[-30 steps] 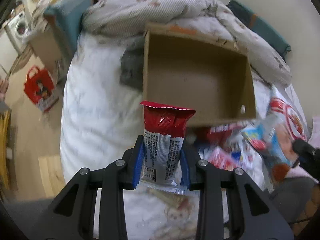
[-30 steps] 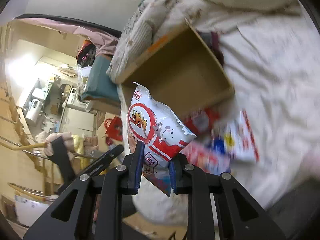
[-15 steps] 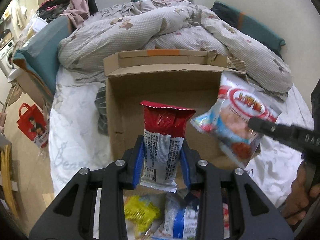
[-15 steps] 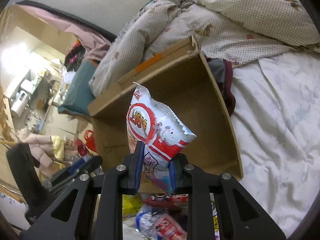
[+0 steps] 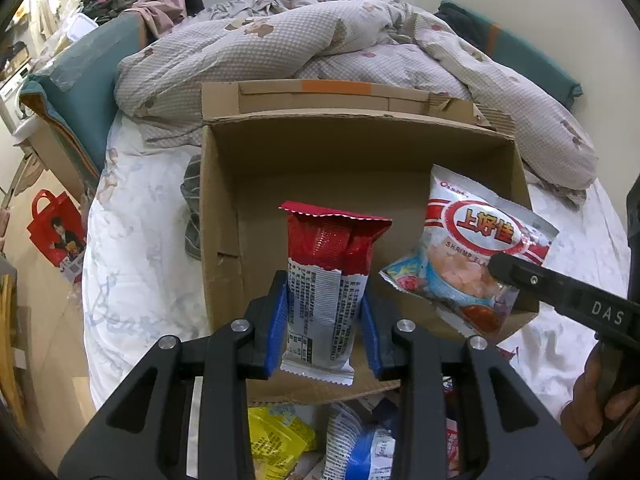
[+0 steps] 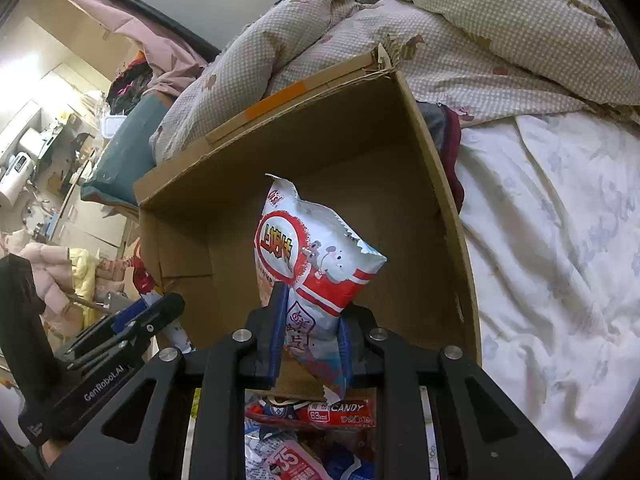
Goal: Organize snacks
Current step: 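Carry both snacks over the box and open both tools to drop them, then lower the left tool onto the yellow chip bag and grasp it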
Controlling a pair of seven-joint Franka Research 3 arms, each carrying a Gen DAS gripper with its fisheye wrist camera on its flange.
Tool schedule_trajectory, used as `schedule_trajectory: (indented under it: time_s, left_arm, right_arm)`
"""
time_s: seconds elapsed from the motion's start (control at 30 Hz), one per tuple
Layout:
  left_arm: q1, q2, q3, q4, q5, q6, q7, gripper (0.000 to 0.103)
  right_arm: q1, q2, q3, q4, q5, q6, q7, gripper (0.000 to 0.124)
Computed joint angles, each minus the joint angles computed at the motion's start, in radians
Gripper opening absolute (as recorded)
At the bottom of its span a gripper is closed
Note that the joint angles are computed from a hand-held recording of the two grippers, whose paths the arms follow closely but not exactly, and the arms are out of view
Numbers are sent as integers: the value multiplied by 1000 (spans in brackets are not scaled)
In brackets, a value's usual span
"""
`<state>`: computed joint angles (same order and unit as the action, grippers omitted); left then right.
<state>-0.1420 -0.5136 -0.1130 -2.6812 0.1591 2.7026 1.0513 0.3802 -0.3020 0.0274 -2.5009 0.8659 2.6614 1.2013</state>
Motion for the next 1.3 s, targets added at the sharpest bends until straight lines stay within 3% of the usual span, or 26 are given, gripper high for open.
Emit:
schedule_trajectory:
  time_s: [0.17, 0.23, 0.33, 0.37, 0.43, 0.47, 0.5, 0.9, 1.03, 1.13, 1.3]
  left_arm:
    - [-8, -9, 13, -6, -16, 10, 2, 33]
    - [-7, -22, 12, -15, -17, 19, 2, 53]
    - [20, -50, -11, -37, 13, 53, -31, 74]
    - [19, -58, -8, -43, 15, 64, -35, 77]
    - [22, -68, -4, -49, 19, 74, -44, 83]
    - [18, -69, 2, -49, 17, 75, -42, 83]
    - [12, -69, 9, -49, 13, 75, -38, 83]
    - [7, -105, 16, -68, 14, 49, -24, 83]
    - [-36, -139, 62, -53, -38, -9, 23, 83]
    - [-6, -192, 33, -53, -20, -36, 18, 83]
    - [-15, -291, 42, -95, -17, -102, 49, 83]
  right_arm:
    - [1, -6, 2, -5, -5, 8, 12, 27]
    - [3, -8, 0, -5, 0, 7, 9, 28]
    - [-1, -15, 8, -5, -26, 15, 19, 30]
    - [-2, -20, 15, -9, -41, 27, 26, 34]
    - [0, -32, 29, -22, -68, 74, 38, 58]
    - [3, -38, 33, -29, -77, 97, 44, 75]
    - [9, -45, 35, -38, -84, 125, 44, 80]
    - [46, -84, 8, -57, -124, 123, 57, 80]
    - [41, -112, 9, -66, -151, 105, 82, 80]
    - [36, -135, 12, -67, -167, 83, 108, 80]
    - [40, -207, 15, -94, -191, 43, 130, 80]
